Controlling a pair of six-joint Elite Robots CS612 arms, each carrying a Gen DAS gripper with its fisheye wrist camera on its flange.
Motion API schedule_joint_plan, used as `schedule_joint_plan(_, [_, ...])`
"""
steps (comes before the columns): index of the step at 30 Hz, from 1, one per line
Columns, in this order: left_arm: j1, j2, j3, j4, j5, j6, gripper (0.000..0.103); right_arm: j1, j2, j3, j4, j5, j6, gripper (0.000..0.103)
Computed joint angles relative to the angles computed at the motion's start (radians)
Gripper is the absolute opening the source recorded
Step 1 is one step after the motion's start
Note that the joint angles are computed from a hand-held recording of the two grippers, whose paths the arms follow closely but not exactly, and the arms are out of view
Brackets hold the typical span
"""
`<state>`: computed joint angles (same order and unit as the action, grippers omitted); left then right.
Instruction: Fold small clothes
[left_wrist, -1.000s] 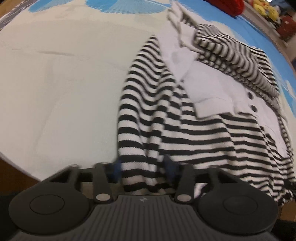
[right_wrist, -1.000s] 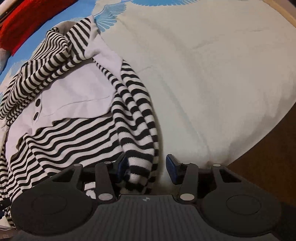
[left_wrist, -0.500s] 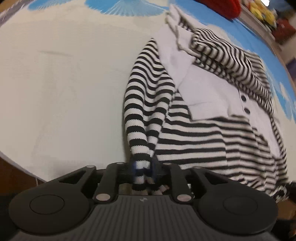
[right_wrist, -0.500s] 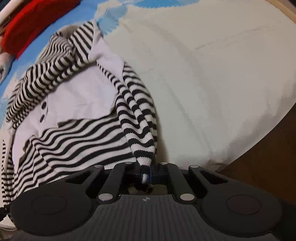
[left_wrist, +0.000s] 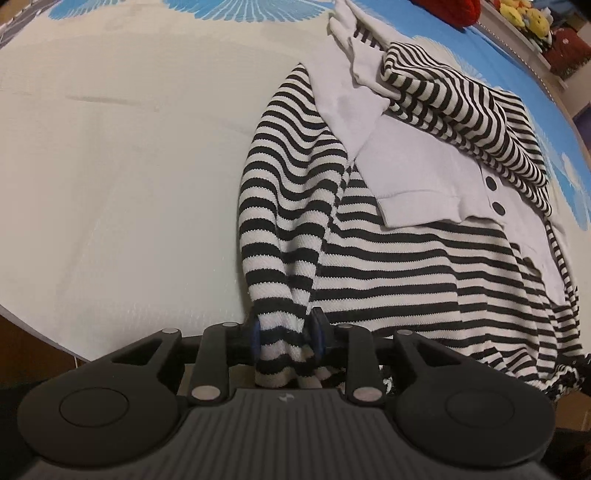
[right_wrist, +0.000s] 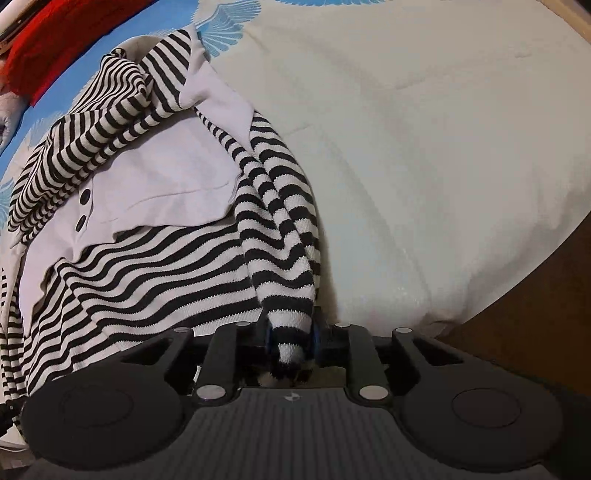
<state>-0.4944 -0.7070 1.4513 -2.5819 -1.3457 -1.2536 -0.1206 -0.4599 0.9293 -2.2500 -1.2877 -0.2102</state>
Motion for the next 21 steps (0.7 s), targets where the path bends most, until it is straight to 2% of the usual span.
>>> schedule_joint_plan(4, [-0.001,-0.003,0.006,-0.012,-0.012,0.003,0.028,-0.003,-0.003,0.002,0.008,0.015,-0.002,0.018])
schedule_joint_plan(7, [-0.002,-0.002,0.004,-0.005,-0.015,0.02,0.029,-0.002,-0.002,-0.001,0.028,-0.003,-0.015,0.023])
schedule_joint_plan(10, [-0.005,-0.001,0.0,0.005,-0.008,0.033,0.028,0.0,-0.004,0.002,0.024,-0.008,-0.037,0.023])
schedule_joint_plan(11, [-0.006,-0.001,0.0,0.004,-0.006,0.037,0.025,-0.001,-0.004,0.002,0.025,-0.005,-0.036,0.023])
schedule_joint_plan(12, [-0.007,-0.002,0.001,-0.002,-0.002,0.04,0.015,-0.001,-0.004,0.002,0.026,-0.002,-0.036,0.023])
schedule_joint_plan(15, [-0.014,-0.004,0.004,-0.021,0.028,0.068,0.009,-0.005,-0.008,0.009,0.017,0.029,-0.039,0.007])
schedule_joint_plan(21, [-0.04,-0.024,0.024,-0.077,0.146,0.145,0.008,-0.023,-0.035,0.068,-0.139,0.138,0.006,0.004])
